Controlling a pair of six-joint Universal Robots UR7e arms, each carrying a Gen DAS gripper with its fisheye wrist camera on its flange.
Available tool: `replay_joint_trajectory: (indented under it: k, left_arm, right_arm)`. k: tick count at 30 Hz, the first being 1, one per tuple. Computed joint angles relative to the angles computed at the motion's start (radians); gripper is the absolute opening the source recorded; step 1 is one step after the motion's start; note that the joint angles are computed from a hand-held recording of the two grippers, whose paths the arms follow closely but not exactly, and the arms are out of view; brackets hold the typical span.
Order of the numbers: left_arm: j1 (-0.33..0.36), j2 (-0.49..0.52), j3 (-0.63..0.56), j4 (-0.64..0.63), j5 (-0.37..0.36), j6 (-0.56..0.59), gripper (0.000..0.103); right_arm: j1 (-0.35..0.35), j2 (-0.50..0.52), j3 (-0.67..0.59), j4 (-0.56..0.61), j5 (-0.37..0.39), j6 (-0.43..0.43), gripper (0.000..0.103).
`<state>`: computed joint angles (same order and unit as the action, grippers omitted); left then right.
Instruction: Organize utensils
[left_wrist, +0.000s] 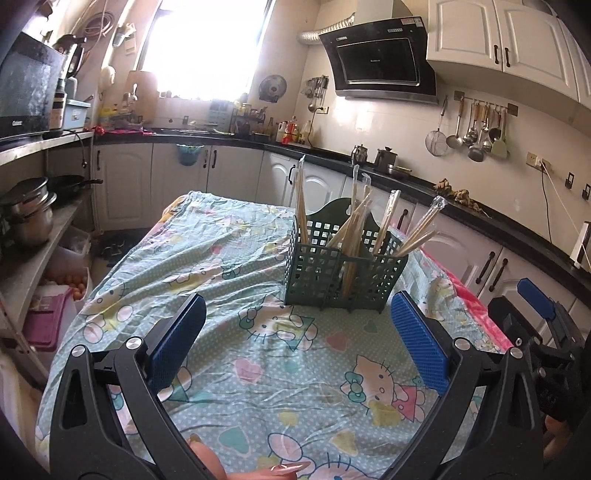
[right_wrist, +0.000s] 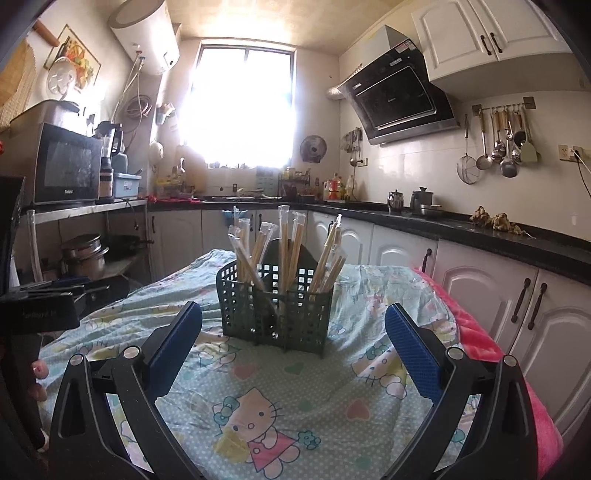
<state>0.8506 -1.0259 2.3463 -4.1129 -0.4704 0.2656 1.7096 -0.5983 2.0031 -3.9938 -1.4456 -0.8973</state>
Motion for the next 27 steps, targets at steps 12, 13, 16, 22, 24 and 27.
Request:
replay_joint_trajectory:
  k: [12, 13, 16, 22, 24, 27]
  left_arm:
    - [-0.006, -0.002, 0.005, -0.009, 0.003, 0.004, 0.092]
    - [-0.006, -0.002, 0.005, -0.007, 0.001, 0.004, 0.092]
    - [-0.005, -0.001, 0.003, -0.007, 0.001, 0.004, 0.092]
    - [-0.007, 0.002, 0.002, -0.012, 0.006, 0.010, 0.092]
    - [-0.008, 0.002, 0.001, -0.016, 0.007, 0.015, 0.092]
    - [-0.010, 0.003, 0.001, -0.018, 0.011, 0.014, 0.092]
  right_arm:
    - [-0.001, -0.002, -0.004, 0.009, -0.003, 0.018, 0.097]
    - [0.000, -0.002, -0.005, 0.011, -0.004, 0.019, 0.097]
    - [-0.001, -0.002, -0.004, 0.010, -0.003, 0.018, 0.097]
    - [-0.001, -0.001, -0.004, 0.007, 0.000, 0.016, 0.097]
    - [-0.001, -0.001, -0.004, 0.005, 0.000, 0.015, 0.097]
    - [-0.001, -0.001, -0.003, 0.004, 0.000, 0.017, 0.097]
